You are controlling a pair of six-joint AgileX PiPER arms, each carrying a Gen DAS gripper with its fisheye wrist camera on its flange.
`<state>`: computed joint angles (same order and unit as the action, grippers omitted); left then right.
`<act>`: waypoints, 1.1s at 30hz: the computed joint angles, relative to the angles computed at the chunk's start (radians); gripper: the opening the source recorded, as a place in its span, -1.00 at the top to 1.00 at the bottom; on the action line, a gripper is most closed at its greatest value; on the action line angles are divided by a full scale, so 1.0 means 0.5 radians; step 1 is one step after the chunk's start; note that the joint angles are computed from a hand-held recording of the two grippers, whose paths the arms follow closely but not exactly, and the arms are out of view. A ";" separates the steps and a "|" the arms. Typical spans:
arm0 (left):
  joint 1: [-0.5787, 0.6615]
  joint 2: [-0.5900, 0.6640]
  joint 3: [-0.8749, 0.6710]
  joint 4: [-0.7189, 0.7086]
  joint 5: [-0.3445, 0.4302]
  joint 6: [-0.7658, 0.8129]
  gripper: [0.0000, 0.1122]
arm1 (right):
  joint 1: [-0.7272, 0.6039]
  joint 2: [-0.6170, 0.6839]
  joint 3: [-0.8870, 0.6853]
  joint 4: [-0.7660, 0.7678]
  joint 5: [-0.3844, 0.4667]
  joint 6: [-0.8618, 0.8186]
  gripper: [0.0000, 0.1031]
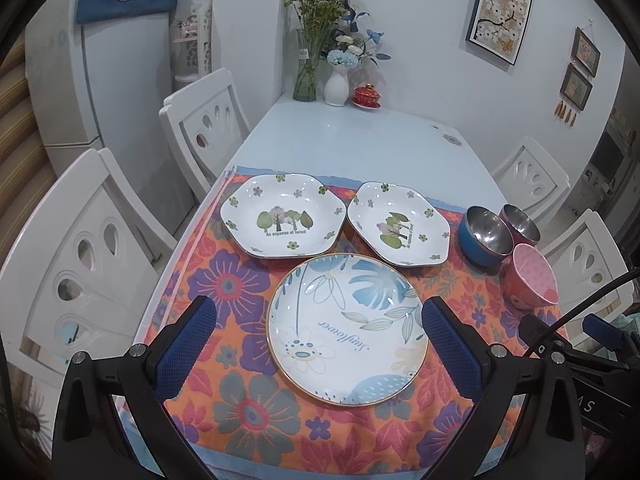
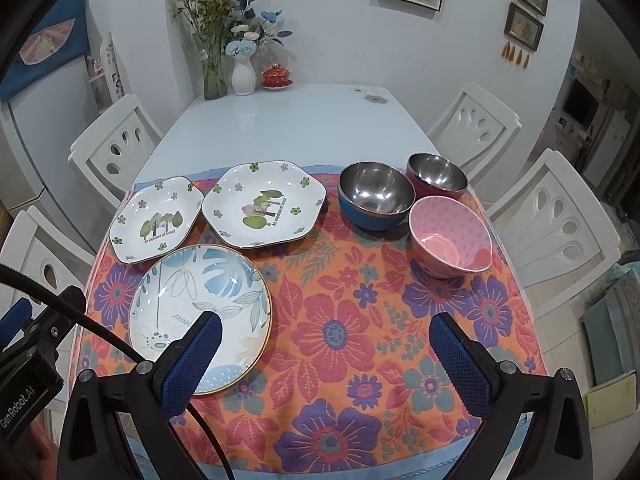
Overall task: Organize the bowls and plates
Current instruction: 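Bring both tools over the table toward the large blue-leaf plate, then grasp the rim of the blue-leaf plate with both grippers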
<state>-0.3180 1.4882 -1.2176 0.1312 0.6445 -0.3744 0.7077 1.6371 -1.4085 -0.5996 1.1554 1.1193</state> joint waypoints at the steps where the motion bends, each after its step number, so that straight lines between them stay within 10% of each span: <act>1: 0.002 0.004 -0.003 -0.002 0.003 0.002 -0.82 | -0.002 0.003 -0.001 0.006 -0.002 -0.002 -1.00; 33: 0.082 0.165 -0.016 -0.050 -0.004 0.067 -0.82 | -0.172 0.129 0.006 0.295 -0.162 -0.191 -1.00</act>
